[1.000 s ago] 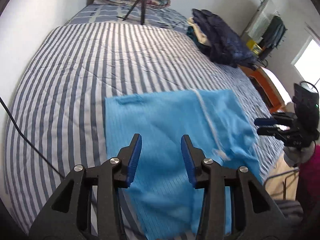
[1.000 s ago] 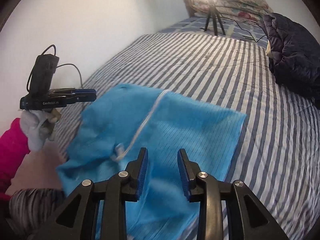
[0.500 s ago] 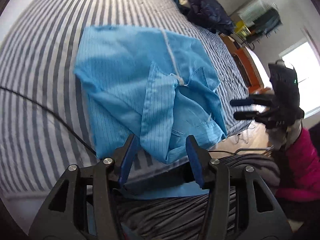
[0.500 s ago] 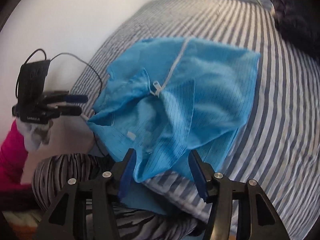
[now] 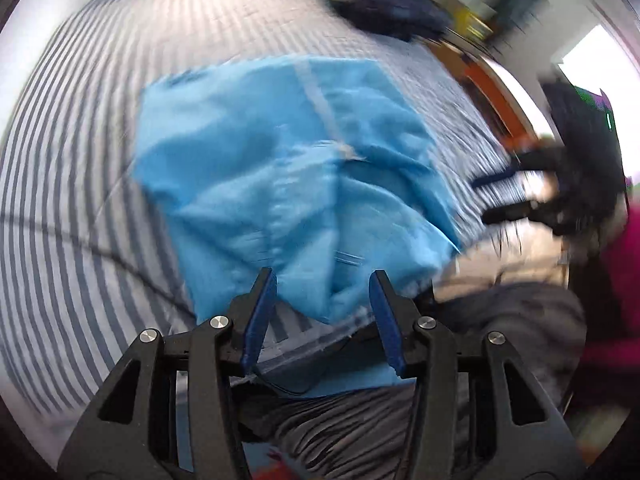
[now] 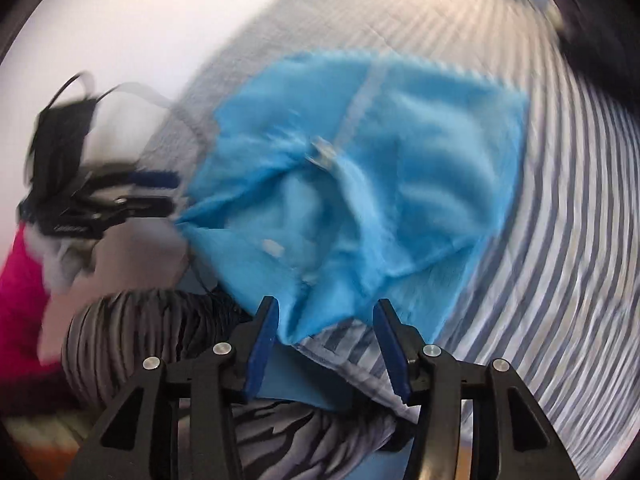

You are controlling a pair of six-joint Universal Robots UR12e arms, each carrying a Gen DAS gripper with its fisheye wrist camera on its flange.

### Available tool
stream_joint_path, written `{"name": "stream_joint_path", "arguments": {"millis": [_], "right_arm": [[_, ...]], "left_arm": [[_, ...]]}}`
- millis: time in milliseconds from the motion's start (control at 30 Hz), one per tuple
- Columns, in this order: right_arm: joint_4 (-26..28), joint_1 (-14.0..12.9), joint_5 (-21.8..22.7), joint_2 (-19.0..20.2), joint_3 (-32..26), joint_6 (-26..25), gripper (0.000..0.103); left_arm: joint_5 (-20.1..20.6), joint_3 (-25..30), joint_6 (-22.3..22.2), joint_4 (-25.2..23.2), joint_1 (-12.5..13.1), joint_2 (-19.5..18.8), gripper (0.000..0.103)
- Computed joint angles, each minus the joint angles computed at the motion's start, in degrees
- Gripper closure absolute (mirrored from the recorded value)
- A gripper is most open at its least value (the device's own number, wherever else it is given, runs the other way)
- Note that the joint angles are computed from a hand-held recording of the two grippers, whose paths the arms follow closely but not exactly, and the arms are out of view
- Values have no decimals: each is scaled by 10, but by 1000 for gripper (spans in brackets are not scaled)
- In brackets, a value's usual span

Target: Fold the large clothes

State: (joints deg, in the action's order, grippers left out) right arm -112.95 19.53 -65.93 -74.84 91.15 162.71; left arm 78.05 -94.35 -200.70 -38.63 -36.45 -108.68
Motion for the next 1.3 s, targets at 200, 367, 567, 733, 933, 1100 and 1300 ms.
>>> {"name": "stream_joint_path", "arguments": {"millis": [200, 367, 567, 733, 933, 1100, 1300], "right_arm": [[34, 33, -22, 6, -31, -182, 50], [27, 66, -82, 16, -33, -240, 48], [-29, 80, -128, -1, 5, -299, 49], [-63, 76, -128, -12, 26, -305, 49], [-125, 80, -130, -23, 67, -296, 49], [-179, 84, -152, -18, 83, -276, 54], [-231, 90, -199, -16, 93, -262, 96]], "left_arm": [[38, 34, 99, -54, -15, -6, 54], [53, 56, 123, -91, -8, -6, 54], [70, 71, 174, -117, -17, -9, 54], [64, 74, 212, -111, -34, -23, 54], [78, 70, 237, -109, -48, -37, 54], [89, 58, 220, -78, -51, -42, 54], [147, 55, 233, -55, -63, -50, 90]]}}
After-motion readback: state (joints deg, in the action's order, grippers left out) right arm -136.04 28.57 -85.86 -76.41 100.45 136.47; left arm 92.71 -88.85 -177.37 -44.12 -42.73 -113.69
